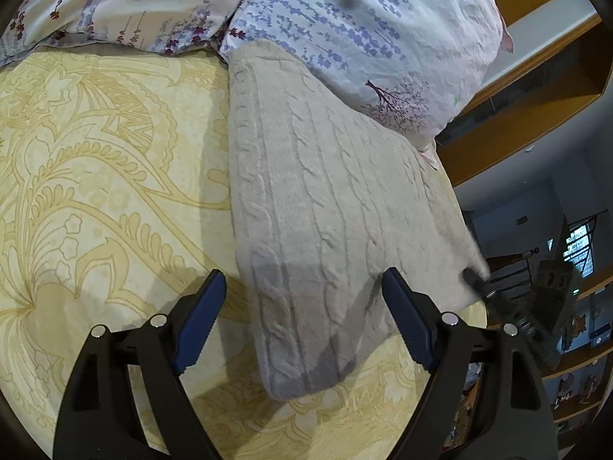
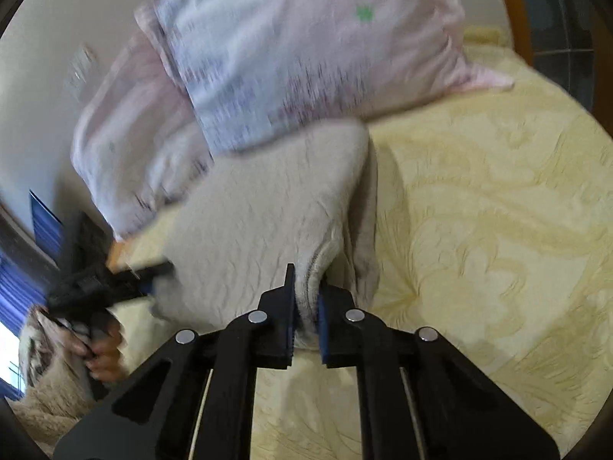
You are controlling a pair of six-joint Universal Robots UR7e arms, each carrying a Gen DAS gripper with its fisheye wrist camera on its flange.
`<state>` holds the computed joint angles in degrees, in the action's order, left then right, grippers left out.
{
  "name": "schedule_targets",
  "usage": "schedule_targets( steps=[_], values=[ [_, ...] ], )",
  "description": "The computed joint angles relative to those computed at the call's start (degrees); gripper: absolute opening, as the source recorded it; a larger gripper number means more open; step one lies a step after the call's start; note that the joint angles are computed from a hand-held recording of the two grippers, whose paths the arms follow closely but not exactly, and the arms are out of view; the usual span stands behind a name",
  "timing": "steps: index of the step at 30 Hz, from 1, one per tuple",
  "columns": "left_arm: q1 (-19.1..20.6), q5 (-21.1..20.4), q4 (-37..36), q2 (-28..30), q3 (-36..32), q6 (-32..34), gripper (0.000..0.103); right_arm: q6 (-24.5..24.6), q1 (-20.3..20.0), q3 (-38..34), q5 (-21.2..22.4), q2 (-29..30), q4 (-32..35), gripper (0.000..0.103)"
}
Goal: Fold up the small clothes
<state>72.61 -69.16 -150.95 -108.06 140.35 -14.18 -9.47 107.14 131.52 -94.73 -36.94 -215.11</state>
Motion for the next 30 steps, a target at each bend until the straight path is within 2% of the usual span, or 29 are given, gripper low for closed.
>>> schedule_targets(
  steps=[1,3,6,9,11,14,15,16,19,24,26,27,28,30],
  values=[
    [-0.29,0.36,0.02,-0.21,0.21,0.13,0.083,-0.46,0.29,0.61,-0.47,-0.25,-2.18,0.009],
    [-0.88,0.92,0.13,-0.48,0.54,0.48,0.083,-1.11,0.19,0.92,-1.27,-0.63,-1.96,0.009],
    [-1.08,1.06,0.27,0.18,0.51,0.12,0.083,-0.07,0.2,-0.63,-7.49,1.21,2.66,0.009],
    [-0.48,0.62,0.89,0.73,0.37,0.13,0.083,0.08,-0.68,-0.31,-6.09,1.69,2.49,0.009],
    [-0.13,0.25,0.91,0.76,0.17,0.6,0.083,0.89,-0.86,-0.25,-4.32,0.04,4.92,0.011],
    [0.19,0.39,-0.04,0.66,-0.59,1.67,0.083,2.73,-1.54,-0.19,-1.44,-2.57,6.88,0.039],
    [0.39,0.22,-0.17,0.71,-0.92,2.0,0.083,3.74,-1.72,-0.73,-0.51,-3.11,7.19,0.057],
    [0.81,-0.27,-0.26,1.16,-1.6,2.55,0.083,4.17,-2.36,-1.64,1.27,-3.49,7.82,0.062],
    [1.96,-0.22,-0.91,3.73,-4.02,3.36,0.083,6.46,-3.15,-7.22,3.16,-2.87,13.08,0.062],
    [4.61,-1.63,-2.96,7.55,-6.96,3.56,0.083,10.81,-4.01,-18.23,2.01,0.68,23.34,0.061],
    [5.64,-2.55,-4.06,9.23,-8.15,3.79,0.083,11.94,-4.61,-21.12,2.66,2.01,26.15,0.056],
    [6.06,-2.96,-4.38,9.86,-8.62,3.8,0.083,12.17,-4.73,-22.32,2.9,2.59,27.52,0.045],
    [6.53,-3.4,-4.96,10.68,-9.21,3.71,0.082,12.19,-4.85,-23.42,3.63,3.21,28.77,0.027],
    [7.43,-4.65,-6.17,12.0,-10.18,3.68,0.075,9.89,-4.47,-23.47,4.47,3.72,27.58,0.012]
  ],
)
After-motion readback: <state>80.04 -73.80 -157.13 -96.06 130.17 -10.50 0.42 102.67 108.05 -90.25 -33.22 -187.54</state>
